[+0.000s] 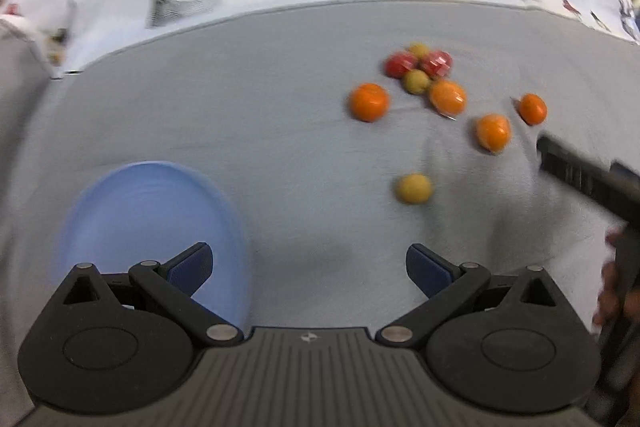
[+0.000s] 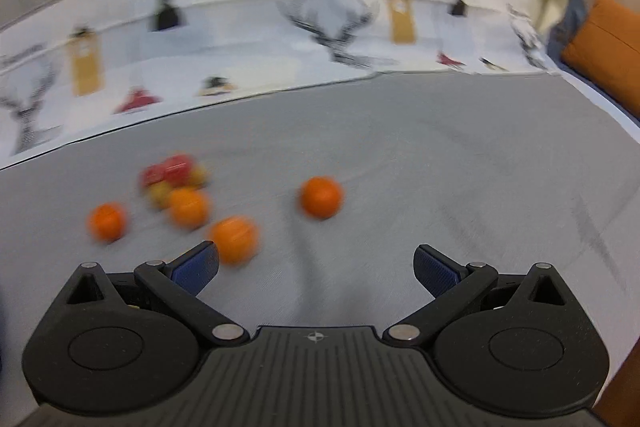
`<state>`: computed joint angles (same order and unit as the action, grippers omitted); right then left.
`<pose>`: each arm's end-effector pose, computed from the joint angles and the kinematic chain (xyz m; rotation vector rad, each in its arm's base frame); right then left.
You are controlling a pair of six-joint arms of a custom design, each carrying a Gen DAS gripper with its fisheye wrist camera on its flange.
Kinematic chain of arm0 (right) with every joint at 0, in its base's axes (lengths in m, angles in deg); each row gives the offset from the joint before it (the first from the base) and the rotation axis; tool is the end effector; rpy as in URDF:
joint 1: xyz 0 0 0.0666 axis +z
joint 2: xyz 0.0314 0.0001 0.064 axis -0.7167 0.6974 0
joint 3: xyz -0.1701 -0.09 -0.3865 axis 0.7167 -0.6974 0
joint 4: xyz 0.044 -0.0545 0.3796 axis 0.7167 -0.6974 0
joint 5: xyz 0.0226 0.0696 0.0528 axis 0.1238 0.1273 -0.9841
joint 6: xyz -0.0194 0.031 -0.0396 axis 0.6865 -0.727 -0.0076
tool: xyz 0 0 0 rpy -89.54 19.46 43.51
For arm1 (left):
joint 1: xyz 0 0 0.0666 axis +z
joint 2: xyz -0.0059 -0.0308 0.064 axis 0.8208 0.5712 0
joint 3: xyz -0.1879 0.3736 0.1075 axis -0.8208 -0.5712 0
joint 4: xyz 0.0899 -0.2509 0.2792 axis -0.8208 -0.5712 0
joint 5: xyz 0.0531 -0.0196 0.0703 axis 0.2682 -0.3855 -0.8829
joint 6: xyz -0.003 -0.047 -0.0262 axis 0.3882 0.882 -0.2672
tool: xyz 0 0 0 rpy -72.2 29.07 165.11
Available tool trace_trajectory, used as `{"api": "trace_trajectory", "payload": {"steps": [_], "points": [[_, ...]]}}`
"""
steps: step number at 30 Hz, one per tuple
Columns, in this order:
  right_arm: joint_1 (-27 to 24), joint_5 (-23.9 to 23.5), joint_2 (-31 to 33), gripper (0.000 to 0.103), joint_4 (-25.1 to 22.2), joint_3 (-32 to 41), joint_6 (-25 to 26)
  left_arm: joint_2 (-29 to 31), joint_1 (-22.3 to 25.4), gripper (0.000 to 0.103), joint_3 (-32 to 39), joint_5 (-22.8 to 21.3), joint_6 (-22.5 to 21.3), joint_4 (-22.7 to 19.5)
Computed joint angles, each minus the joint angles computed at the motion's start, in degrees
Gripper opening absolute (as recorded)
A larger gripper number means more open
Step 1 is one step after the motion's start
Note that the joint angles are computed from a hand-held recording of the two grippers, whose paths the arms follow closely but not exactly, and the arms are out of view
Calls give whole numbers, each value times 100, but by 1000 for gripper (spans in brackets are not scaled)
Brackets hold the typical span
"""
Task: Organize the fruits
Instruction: 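Grasp the yellow fruit with the left tool while the right tool grasps an orange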
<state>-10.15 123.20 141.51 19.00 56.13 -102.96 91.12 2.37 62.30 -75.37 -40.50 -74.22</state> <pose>0.3046 0.1922 0.5005 0.3660 2.2861 -0.1324 0.3269 -0.4111 0.5591 0.1722 2.7042 0.0577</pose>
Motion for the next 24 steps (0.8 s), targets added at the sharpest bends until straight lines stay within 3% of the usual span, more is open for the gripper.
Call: {"api": "trace_trajectory", "payload": {"steps": [2,6,9,11,12,13,19,21,24], "points": [[-445,-112,173,102,263,-70,130,221,27,103,7,69,-228,203],[-863,-384,482,102,902,-282,250,742,45,103,356,-75,-647,271],[-1040,-654,721,102,955,-280,360,853,76,103,160,-54,-950,844],[-1063,-496,668,102,1369,-473,466,832,71,103,-120,-116,-1134,1238],[-1083,-495,629,102,1533,-560,540,666,76,103,-409,-128,-931,1634],[-1121,-544,587,102,1697,-646,635,625,107,103,-524,-42,-763,1741],[-1088,-336,693,102,1755,-596,414,544,149,103,-658,64,-946,1899],[-1096,-363,672,102,1781,-606,462,465,119,103,-758,41,-1188,1985],[-1113,-378,648,102,1777,-601,505,202,63,91,-1194,-18,-1509,2551]]}}
